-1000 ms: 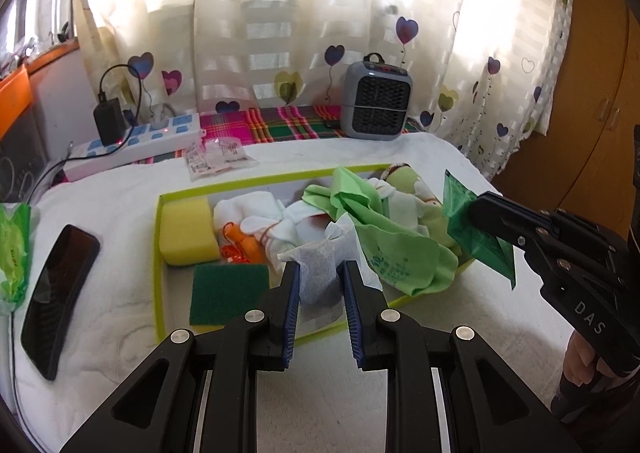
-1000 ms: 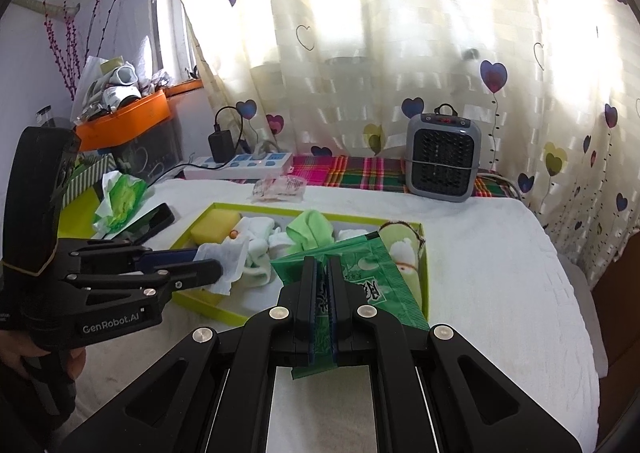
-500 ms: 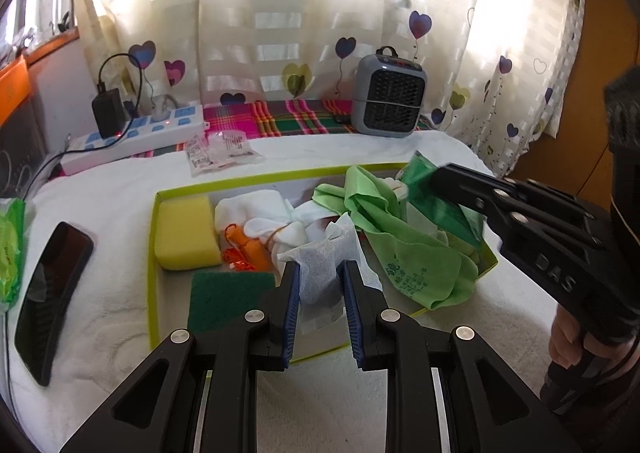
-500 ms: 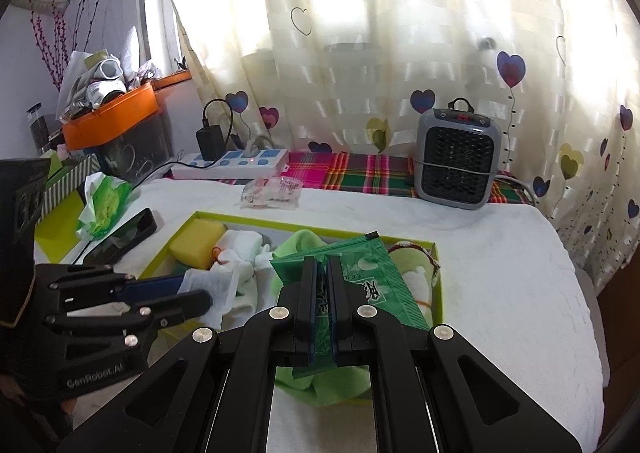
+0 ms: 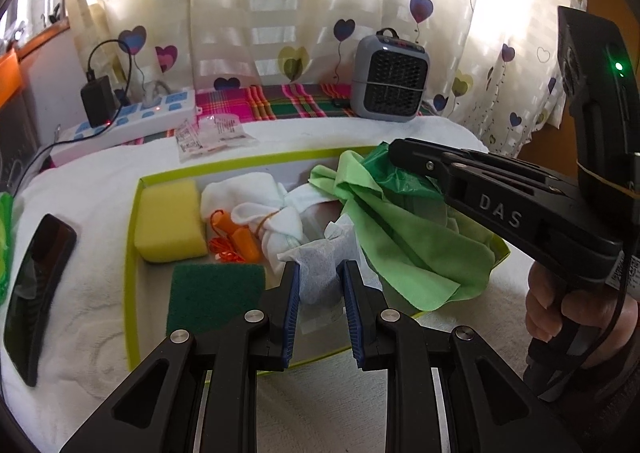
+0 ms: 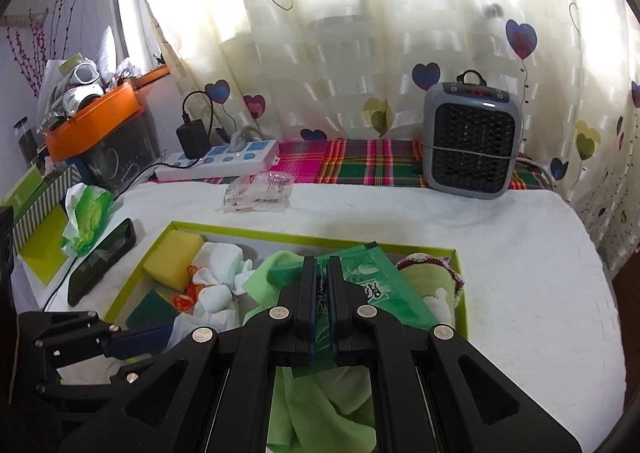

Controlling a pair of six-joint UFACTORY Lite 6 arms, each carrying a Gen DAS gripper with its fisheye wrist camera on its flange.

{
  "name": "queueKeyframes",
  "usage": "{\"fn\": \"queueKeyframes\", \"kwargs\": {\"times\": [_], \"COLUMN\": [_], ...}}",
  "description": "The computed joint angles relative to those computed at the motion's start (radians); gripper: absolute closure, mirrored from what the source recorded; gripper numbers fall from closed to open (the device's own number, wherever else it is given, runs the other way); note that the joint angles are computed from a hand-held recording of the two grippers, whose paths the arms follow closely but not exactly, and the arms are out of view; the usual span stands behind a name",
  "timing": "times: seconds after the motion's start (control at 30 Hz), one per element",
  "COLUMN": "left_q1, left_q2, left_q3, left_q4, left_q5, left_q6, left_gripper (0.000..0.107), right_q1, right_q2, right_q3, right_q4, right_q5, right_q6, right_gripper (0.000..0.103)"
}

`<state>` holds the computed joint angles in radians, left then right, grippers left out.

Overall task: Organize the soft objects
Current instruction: 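Open both tools to drop the sachet and packet into the box lid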

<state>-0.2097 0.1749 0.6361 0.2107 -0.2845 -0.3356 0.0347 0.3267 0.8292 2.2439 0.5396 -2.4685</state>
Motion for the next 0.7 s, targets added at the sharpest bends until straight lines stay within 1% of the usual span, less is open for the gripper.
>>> {"fn": "queueKeyframes", "kwargs": {"times": [0.47, 0.6, 0.7], "left_q1": [-0.007, -0.006, -0.021], "left_q2": [0.055, 0.062, 0.062], "left_q3": [0.024, 0.028, 0.024], "left_q4": [-0.004, -0.003, -0.107], "left_q5": [-0.003, -0.004, -0.005], "left_q6": [-0.004, -0.008, 0.086], "left_gripper": [0.087, 0.084, 0.082], "right_q1": [-0.01, -0.013, -0.013], "right_q2": [0.063, 0.062, 0.058], "right_q3": [0.038, 0.034, 0.026], "right_q4": [-0.01, -0.008, 0.001], "right_q5": [0.025, 0.034, 0.039], "right_q6": [0.012, 0.013, 0.002], "right_gripper": [0.098, 0.098, 0.098]}}
